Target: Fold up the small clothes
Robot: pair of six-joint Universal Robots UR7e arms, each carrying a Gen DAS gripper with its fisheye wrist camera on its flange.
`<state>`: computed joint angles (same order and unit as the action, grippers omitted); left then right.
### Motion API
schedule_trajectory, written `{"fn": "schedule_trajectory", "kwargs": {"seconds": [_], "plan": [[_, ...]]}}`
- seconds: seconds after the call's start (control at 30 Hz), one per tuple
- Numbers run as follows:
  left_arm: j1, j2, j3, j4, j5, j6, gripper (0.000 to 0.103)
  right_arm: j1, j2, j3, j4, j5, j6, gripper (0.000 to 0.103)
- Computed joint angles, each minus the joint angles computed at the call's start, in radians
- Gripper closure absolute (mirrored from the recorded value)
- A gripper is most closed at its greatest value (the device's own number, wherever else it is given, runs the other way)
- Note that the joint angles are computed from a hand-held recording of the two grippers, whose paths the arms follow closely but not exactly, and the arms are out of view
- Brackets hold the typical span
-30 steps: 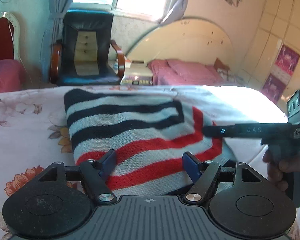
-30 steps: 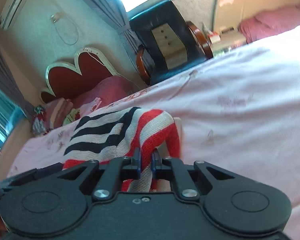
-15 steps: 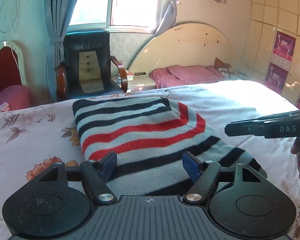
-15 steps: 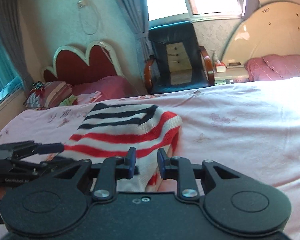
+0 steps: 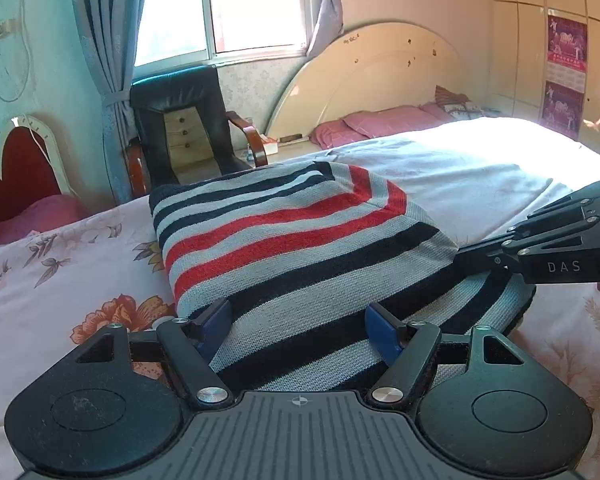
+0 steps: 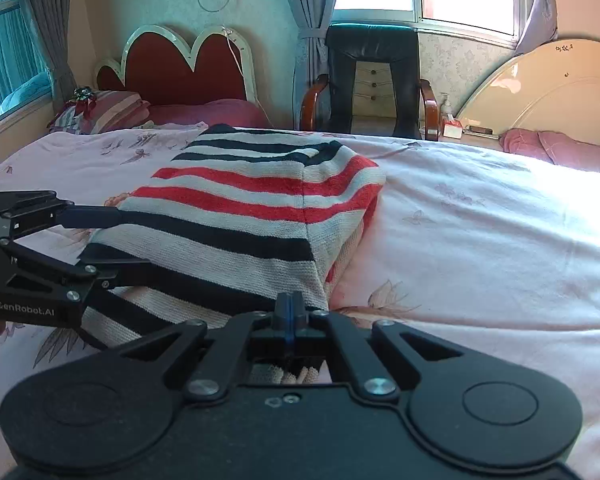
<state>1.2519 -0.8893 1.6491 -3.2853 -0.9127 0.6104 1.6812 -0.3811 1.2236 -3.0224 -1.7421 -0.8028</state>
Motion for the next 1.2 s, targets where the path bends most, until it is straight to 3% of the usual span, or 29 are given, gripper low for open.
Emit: {"fn": "schedule_trajectory", "kwargs": {"seconds": [0.13, 0.2, 0.33, 0.47, 0.57, 0.83, 1.0, 1.03, 1.07, 1.13, 1.2], "plan": [[-0.02, -0.029, 0.033, -0.003, 0.019, -0.016, 0.031, 0.012, -0.012, 0.021, -0.02, -0.02, 0.038, 0.103], [-0.035, -0.081, 0.089, 0.005, -0.003, -0.062, 0.031, 0.013, -0.051, 0.075, -0.043, 0.018, 0.053, 0.096], [-0.057, -0.159, 0.197, -0.004, -0.026, -0.112, 0.031, 0.019, -0.103, 0.157, -0.066, 0.038, 0.03, 0.095], [-0.047, -0.167, 0.217, 0.083, -0.001, -0.156, 0.031, 0.029, -0.074, 0.142, -0.055, -0.053, 0.001, 0.096], [-0.031, -0.163, 0.239, 0.065, -0.006, -0.158, 0.031, 0.028, -0.048, 0.124, -0.061, -0.106, 0.007, 0.098], [0.011, -0.158, 0.23, 0.071, -0.079, -0.233, 0.031, 0.007, -0.041, 0.127, -0.075, -0.073, 0.019, 0.098], [0.008, -0.19, 0.252, 0.051, -0.101, -0.239, 0.03, 0.0, -0.074, 0.122, 0.004, -0.048, 0.113, 0.098], [0.003, -0.196, 0.261, 0.012, -0.086, -0.229, 0.026, 0.001, -0.09, 0.131, 0.004, -0.037, 0.15, 0.088], [0.002, -0.199, 0.262, -0.014, -0.073, -0.222, 0.006, -0.001, -0.101, 0.147, -0.039, -0.018, 0.165, 0.055], [0.026, -0.2, 0.237, -0.038, -0.103, -0.245, 0.001, -0.016, -0.117, 0.158, -0.098, 0.055, 0.178, 0.014], [0.056, -0.194, 0.18, 0.022, -0.143, -0.328, 0.001, -0.033, -0.11, 0.09, 0.01, 0.1, 0.275, 0.022]]}}
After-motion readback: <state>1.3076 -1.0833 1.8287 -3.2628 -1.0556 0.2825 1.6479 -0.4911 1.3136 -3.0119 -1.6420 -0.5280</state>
